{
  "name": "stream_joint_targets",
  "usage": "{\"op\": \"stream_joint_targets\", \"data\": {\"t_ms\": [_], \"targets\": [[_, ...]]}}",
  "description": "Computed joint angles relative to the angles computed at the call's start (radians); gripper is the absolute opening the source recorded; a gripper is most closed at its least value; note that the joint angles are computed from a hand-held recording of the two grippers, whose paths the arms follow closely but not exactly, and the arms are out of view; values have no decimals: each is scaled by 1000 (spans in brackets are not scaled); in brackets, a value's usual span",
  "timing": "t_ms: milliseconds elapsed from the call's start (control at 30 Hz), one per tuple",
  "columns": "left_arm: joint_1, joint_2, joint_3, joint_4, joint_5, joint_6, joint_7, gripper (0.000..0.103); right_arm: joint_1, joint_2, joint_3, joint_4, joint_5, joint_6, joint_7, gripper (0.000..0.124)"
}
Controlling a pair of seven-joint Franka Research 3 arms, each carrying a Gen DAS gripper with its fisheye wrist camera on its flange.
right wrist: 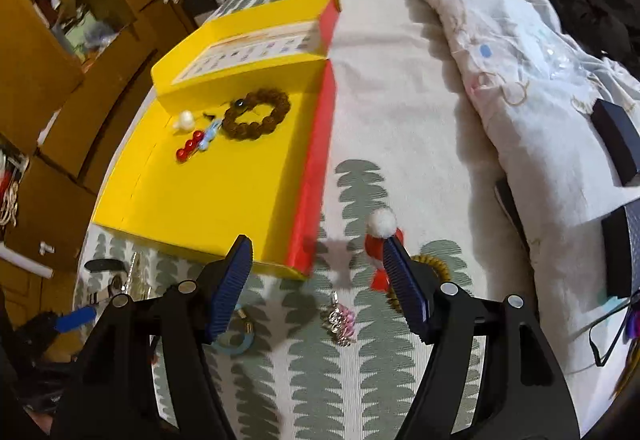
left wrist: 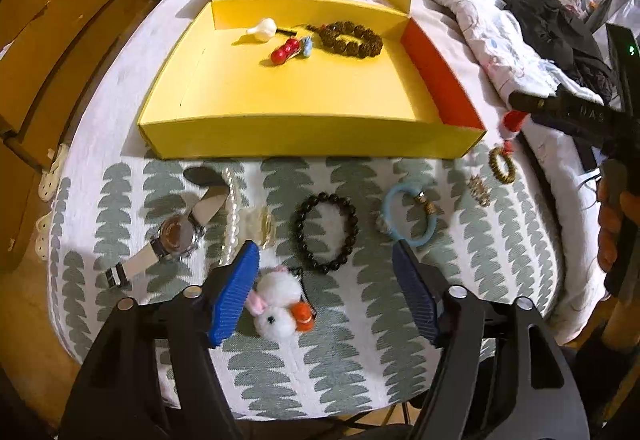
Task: Organize jewelry
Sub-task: 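Move both open grippers back over the yellow box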
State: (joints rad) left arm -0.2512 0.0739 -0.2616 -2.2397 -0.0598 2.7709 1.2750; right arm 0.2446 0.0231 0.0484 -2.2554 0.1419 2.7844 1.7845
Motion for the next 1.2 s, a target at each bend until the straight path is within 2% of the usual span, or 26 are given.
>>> {"op": "stream_joint_targets", "data": {"t_ms": [100,133,200,300,367,500,600,667,833,933,1200], "targets": [[10,6,-4,15,-53,11,25,74,-19,12,18,19,92,-43,-58,71],[12,10,-6,22,-70,7,34,74,-4,17,-2,28,65,-74,-30,72],[17,16,-10,32,-105,3,57,74,-1,23,-21,42,-92,-137,113,72],[11,20,-11,42,-91,4,50,74,-10,-8,-24,6,-136,-102,169,72],[1,25,-10,49,-54,5,26,74,-14,-17,-16,-5,-96,-94,127,72],[-4,34,-16,58,-44,0,20,74,-2,15,8,19,91,-86,-45,72],[-5,34,-18,57,-41,2,15,74,9,47,20,47,158,-88,-98,72],[-4,32,-18,56,-41,0,16,74,10,69,34,67,251,-88,-175,72],[2,24,-18,48,-58,3,29,74,30,84,35,85,276,-72,-187,72],[5,18,-19,41,-76,8,45,74,24,87,47,100,362,-83,-258,72],[6,7,-15,33,-104,8,66,74,29,109,58,140,477,-121,-345,72]]}}
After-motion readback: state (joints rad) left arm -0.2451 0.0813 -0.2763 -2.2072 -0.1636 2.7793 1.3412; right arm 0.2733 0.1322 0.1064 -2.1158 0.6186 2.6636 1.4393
